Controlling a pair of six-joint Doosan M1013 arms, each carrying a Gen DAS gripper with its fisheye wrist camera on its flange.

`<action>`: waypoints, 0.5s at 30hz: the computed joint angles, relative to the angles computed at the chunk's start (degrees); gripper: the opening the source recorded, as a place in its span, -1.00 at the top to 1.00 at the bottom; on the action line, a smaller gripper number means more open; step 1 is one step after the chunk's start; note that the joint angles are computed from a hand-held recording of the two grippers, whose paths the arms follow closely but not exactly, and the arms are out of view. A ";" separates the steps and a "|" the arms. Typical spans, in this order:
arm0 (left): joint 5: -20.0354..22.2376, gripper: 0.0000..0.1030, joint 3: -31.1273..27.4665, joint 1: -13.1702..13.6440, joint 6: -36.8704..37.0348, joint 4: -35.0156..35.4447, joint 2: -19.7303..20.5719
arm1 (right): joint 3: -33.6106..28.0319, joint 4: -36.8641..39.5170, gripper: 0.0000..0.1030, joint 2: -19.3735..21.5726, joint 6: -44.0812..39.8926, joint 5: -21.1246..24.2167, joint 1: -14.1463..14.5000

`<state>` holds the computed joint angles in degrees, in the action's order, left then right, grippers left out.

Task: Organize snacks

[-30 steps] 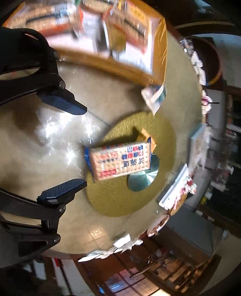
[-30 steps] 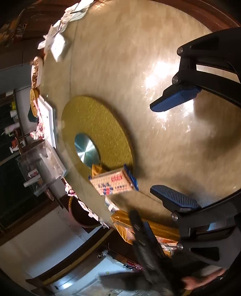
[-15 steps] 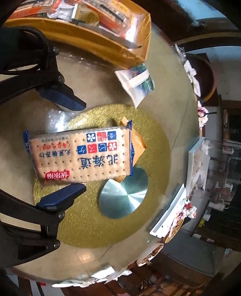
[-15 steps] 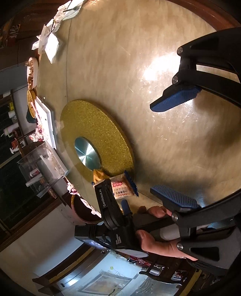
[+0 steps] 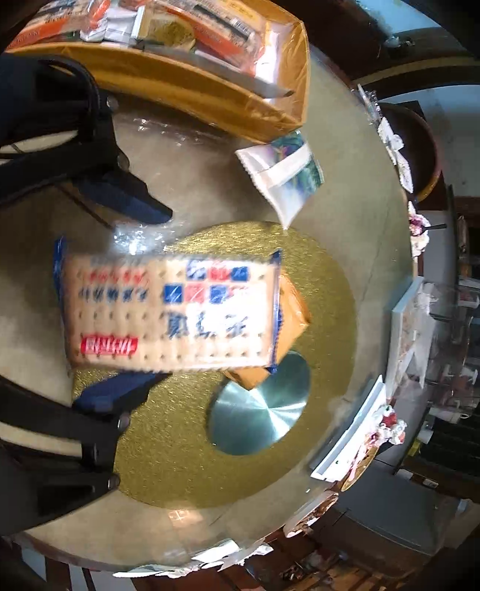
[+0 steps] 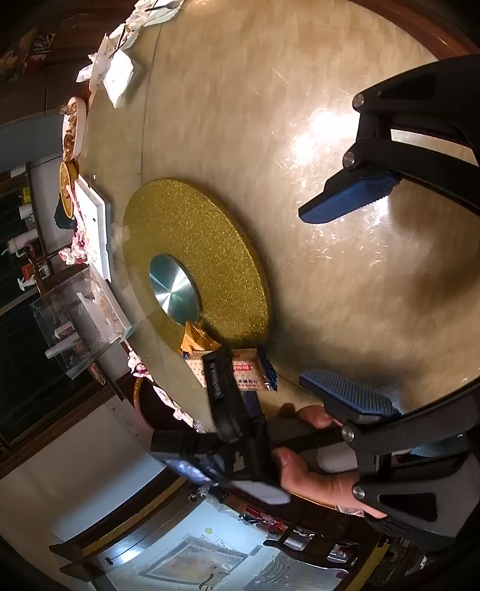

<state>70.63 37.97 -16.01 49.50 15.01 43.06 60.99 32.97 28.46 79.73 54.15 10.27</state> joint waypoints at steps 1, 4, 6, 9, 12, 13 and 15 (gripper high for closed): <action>-0.27 -0.07 0.75 -0.15 -0.27 0.74 -0.45 | -0.13 -0.30 -0.58 0.05 0.07 0.14 0.05; -3.36 -0.05 5.82 0.38 -0.66 -2.78 -3.70 | -0.66 0.14 -0.58 0.31 -0.53 0.52 0.02; -5.38 -0.05 9.70 0.30 -1.23 -2.83 -6.23 | -1.15 0.87 -0.58 0.58 -1.66 0.92 0.00; -10.13 -0.05 17.05 0.79 -1.05 -5.65 -11.14 | -3.32 1.98 -0.58 1.94 -4.09 2.91 0.19; -14.90 -0.05 23.56 1.78 -1.33 -8.84 -15.86 | -7.55 2.24 -0.58 4.52 -6.90 5.95 0.75; -16.26 -0.05 25.21 2.11 -1.45 -9.73 -17.11 | -9.49 1.86 -0.58 5.64 -7.41 7.35 1.08; -19.19 -0.05 28.23 3.17 0.00 -13.34 -19.47 | -14.53 1.71 -0.58 8.44 -8.77 10.74 1.80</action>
